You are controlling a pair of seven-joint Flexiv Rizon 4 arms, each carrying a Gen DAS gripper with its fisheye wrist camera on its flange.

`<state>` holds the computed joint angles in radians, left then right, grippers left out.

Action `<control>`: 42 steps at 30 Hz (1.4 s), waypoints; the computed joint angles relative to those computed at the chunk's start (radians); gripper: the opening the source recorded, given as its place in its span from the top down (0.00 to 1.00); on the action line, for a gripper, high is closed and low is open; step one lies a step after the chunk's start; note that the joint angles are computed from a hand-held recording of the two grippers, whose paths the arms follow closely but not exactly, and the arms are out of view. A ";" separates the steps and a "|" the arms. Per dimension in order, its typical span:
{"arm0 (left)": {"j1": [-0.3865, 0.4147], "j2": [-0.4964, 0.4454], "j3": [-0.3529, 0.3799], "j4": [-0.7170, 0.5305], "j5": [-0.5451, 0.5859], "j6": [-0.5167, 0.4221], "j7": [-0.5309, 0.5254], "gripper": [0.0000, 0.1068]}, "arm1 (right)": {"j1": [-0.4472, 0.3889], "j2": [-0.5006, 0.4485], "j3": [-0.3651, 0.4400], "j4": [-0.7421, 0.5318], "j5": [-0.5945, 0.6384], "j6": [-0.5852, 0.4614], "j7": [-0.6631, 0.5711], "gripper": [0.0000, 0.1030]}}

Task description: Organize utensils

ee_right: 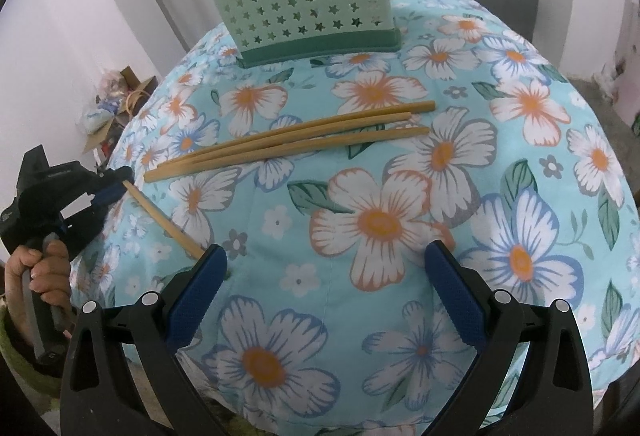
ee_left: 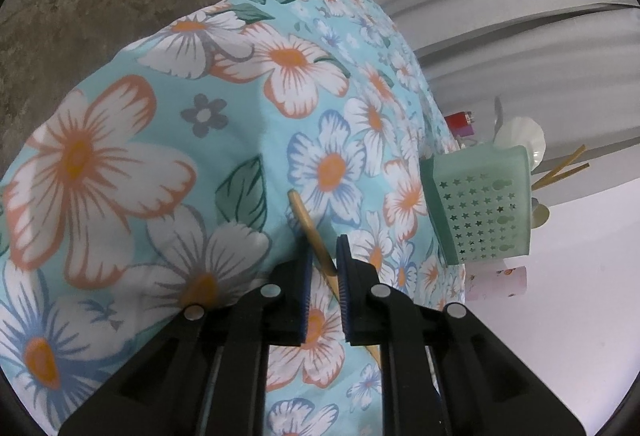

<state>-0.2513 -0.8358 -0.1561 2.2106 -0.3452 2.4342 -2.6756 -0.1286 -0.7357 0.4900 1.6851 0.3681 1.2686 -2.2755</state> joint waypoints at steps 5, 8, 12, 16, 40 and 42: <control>-0.011 0.001 0.007 0.006 -0.009 0.011 0.006 0.89 | -0.009 -0.001 0.009 -0.002 0.007 -0.004 -0.007 0.08; -0.021 0.003 0.011 0.011 -0.020 0.017 0.015 0.89 | -0.031 -0.005 0.030 -0.012 0.030 -0.023 -0.023 0.08; -0.035 0.005 0.016 0.018 -0.034 0.026 0.031 0.89 | -0.048 -0.008 0.043 -0.029 0.072 -0.051 -0.047 0.08; -0.050 0.010 0.023 0.024 -0.051 0.027 0.056 0.89 | -0.025 0.000 0.017 -0.026 0.083 -0.046 -0.058 0.08; -0.073 0.003 0.038 0.031 -0.064 0.062 0.199 0.87 | -0.032 0.007 0.149 0.034 0.045 0.186 -0.468 0.43; -0.082 0.005 0.042 0.036 -0.076 0.069 0.217 0.87 | -0.011 -0.005 0.144 0.042 -0.006 0.216 -0.478 0.54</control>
